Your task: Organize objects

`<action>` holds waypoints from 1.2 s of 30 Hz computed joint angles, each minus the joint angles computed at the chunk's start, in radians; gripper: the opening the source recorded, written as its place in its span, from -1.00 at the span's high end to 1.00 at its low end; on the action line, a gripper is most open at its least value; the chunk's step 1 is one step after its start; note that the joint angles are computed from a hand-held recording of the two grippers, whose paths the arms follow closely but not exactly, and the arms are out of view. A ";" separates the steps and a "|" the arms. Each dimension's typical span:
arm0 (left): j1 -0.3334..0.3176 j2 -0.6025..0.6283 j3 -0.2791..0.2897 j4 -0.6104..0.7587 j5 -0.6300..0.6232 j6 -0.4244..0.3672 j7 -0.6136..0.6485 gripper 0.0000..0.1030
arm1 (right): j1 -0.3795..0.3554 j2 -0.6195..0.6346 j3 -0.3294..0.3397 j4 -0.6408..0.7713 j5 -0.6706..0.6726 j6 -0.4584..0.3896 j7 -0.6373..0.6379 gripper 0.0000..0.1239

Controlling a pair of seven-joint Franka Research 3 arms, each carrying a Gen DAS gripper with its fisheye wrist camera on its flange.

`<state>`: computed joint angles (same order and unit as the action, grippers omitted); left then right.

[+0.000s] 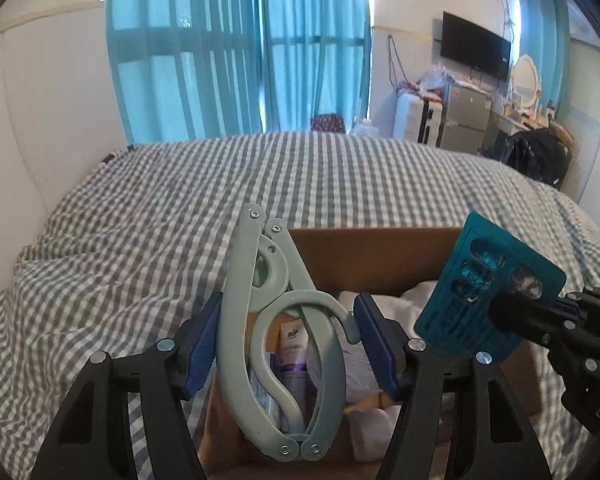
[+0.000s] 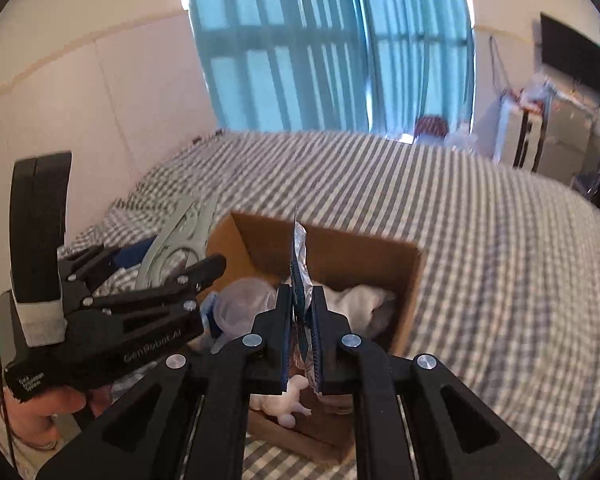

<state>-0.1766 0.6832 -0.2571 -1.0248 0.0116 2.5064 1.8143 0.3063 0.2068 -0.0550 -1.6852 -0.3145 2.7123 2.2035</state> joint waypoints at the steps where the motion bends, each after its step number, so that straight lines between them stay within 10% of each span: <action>1: 0.005 0.016 -0.013 0.019 -0.006 -0.013 0.028 -0.29 | -0.014 0.015 0.011 0.004 0.039 0.006 -0.029 0.87; 9: -0.010 0.064 -0.007 0.067 -0.006 -0.038 0.081 -0.38 | -0.060 0.088 0.039 0.044 0.297 0.012 -0.218 0.86; 13: -0.007 0.013 -0.006 -0.025 0.006 0.048 0.090 -0.62 | -0.023 0.084 -0.013 0.032 0.244 0.050 -0.147 0.07; 16: -0.015 -0.011 0.005 -0.047 0.028 0.069 0.078 -0.70 | -0.016 0.064 -0.030 0.014 0.222 0.085 -0.107 0.05; 26: 0.043 -0.231 -0.022 -0.276 -0.002 0.183 0.041 -0.96 | 0.048 -0.074 -0.090 0.001 -0.219 -0.033 0.250 -0.29; 36: 0.101 -0.510 -0.034 -0.550 -0.145 0.350 0.063 -1.00 | 0.007 -0.310 0.069 -0.082 -0.658 -0.232 0.593 -0.66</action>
<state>-0.0756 0.1731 -0.2912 -1.5748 -0.1330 2.8560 1.8777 0.3133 -0.1031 0.0138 -1.7670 -0.9724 2.4805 2.7962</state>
